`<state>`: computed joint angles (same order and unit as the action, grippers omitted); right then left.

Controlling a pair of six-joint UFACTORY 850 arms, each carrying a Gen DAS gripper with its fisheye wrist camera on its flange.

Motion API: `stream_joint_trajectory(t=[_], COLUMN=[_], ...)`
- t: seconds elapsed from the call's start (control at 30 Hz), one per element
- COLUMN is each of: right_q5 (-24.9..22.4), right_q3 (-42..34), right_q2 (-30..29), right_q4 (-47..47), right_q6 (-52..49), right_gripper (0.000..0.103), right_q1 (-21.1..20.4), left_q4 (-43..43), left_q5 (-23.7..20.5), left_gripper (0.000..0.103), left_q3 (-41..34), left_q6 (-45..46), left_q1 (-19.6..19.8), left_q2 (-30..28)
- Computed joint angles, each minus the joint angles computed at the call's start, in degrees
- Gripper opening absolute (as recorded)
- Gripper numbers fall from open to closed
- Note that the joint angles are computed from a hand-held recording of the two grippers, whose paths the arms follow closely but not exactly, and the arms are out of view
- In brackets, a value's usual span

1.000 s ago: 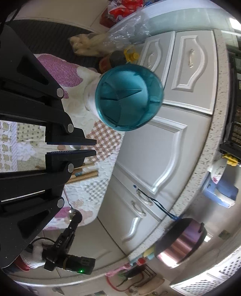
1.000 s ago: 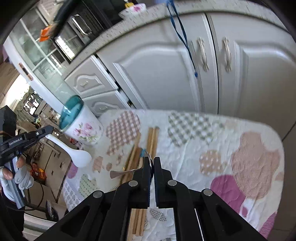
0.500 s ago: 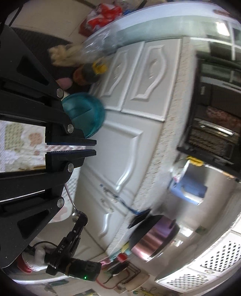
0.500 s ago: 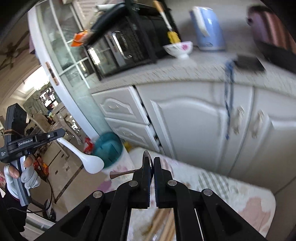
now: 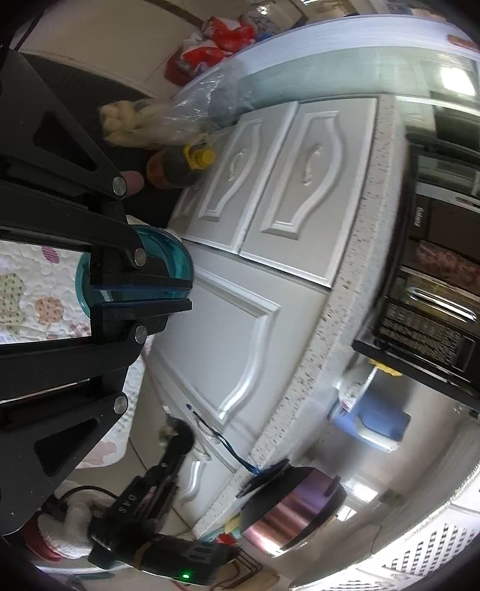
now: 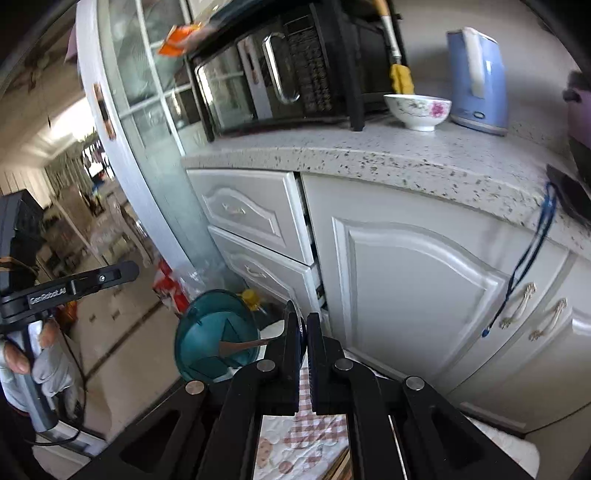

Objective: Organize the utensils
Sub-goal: 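Lift the white spoon with the left tool while the right tool carries the metal spoon to the holder, then open the left tool over the holder while the right tool drops the metal spoon in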

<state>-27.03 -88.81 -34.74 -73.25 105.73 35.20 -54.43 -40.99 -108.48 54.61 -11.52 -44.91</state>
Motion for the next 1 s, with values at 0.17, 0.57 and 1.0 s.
stream_joint_trajectory(t=[0.17,0.57,1.0], right_q5=[-5.4,-14.1,5.4], right_q3=[-9.9,-38.0,-9.3], right_q2=[-5.9,-25.1,-8.1], right_q4=[8.9,37.4,22.7], right_q6=[-16.1,-54.6,-24.8], right_gripper=[0.003,0.004,0.025], right_q1=[0.4,-0.8,-1.4], left_q4=[2.2,3.7,1.8], left_q5=[-0.2,0.6,1.9], left_gripper=[0.002,0.037,0.041], left_q3=[-0.4,1.0,5.9], left_q6=[-2.3,-4.7,-2.9], left_q1=[0.2,0.9,0.9], left_q2=[-1.1,-2.1,0.3])
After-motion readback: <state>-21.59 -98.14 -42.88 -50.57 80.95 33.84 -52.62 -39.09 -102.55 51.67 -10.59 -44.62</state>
